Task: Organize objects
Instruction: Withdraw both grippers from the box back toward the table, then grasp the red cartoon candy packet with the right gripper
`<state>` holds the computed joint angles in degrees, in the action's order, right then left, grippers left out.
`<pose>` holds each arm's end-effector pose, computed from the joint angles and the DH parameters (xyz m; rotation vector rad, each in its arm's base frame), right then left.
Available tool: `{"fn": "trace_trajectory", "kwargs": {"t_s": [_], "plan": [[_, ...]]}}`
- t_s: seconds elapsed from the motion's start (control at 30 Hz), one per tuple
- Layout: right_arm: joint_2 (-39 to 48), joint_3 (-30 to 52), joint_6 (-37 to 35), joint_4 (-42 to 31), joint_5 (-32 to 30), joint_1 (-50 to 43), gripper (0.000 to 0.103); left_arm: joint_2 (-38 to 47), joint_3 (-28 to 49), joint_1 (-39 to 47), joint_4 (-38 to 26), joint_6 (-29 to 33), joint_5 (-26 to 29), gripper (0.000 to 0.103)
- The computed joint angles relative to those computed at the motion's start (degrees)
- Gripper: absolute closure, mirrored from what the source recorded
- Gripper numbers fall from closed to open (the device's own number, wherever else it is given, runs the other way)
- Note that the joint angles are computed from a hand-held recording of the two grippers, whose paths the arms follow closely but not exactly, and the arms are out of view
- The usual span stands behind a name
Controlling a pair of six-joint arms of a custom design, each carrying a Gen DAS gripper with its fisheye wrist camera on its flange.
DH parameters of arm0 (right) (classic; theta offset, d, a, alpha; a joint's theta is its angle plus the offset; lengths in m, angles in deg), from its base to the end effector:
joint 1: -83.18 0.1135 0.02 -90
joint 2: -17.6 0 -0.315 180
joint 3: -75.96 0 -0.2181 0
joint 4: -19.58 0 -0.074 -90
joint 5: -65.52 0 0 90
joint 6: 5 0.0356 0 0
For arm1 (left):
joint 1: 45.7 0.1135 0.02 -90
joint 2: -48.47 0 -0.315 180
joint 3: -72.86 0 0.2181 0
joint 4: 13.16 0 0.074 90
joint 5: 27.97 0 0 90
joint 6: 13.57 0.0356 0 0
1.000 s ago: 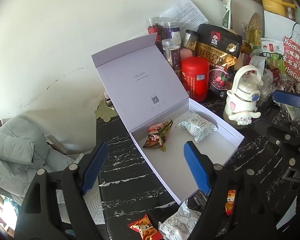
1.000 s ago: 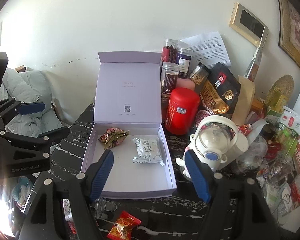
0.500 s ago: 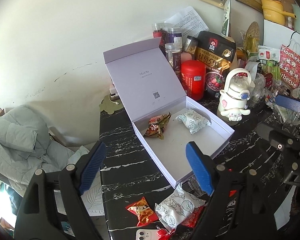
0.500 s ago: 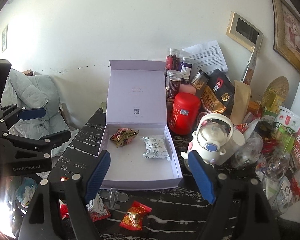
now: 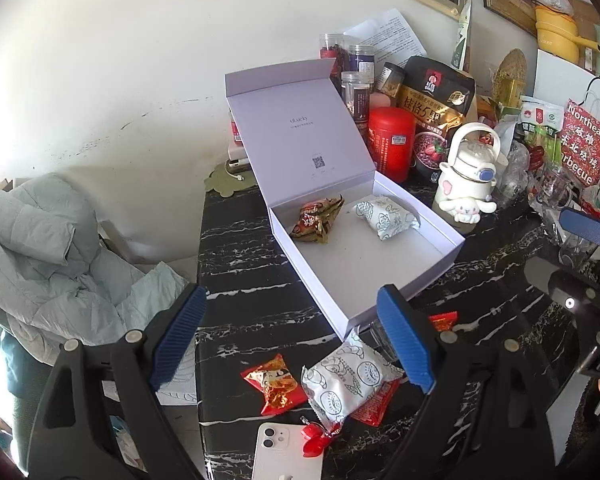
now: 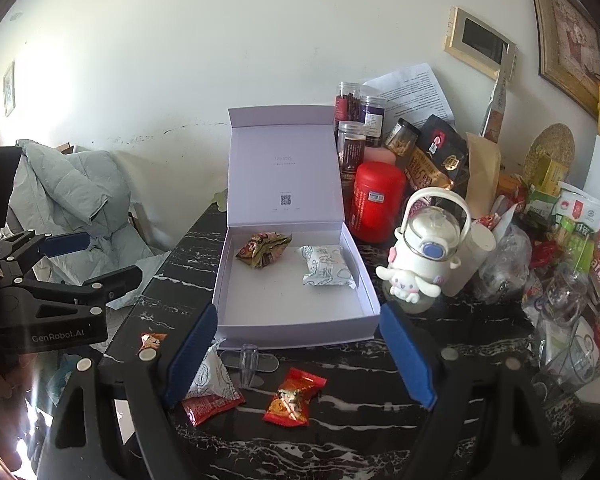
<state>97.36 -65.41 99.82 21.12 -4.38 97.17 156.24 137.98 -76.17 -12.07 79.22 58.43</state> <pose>0.2078 0.0392 0.2116 0.2001 2.2060 -0.1204 0.3101 -0.1799 0.1930 0.6272 2.2137 -0.1774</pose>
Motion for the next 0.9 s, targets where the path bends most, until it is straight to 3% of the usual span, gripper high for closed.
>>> {"fn": "trace_trajectory", "kwargs": {"t_s": [0.53,0.9], "plan": [[10.8,-14.4,8.1,20.5,-0.7,4.4,0.019,3.3,-13.1,-0.3,11.8,-2.8,0.2,0.016],[27.3,-21.9,11.3,41.5,-3.1,4.8,0.019,9.8,-18.6,-0.5,19.9,-4.1,0.7,0.016]]}}
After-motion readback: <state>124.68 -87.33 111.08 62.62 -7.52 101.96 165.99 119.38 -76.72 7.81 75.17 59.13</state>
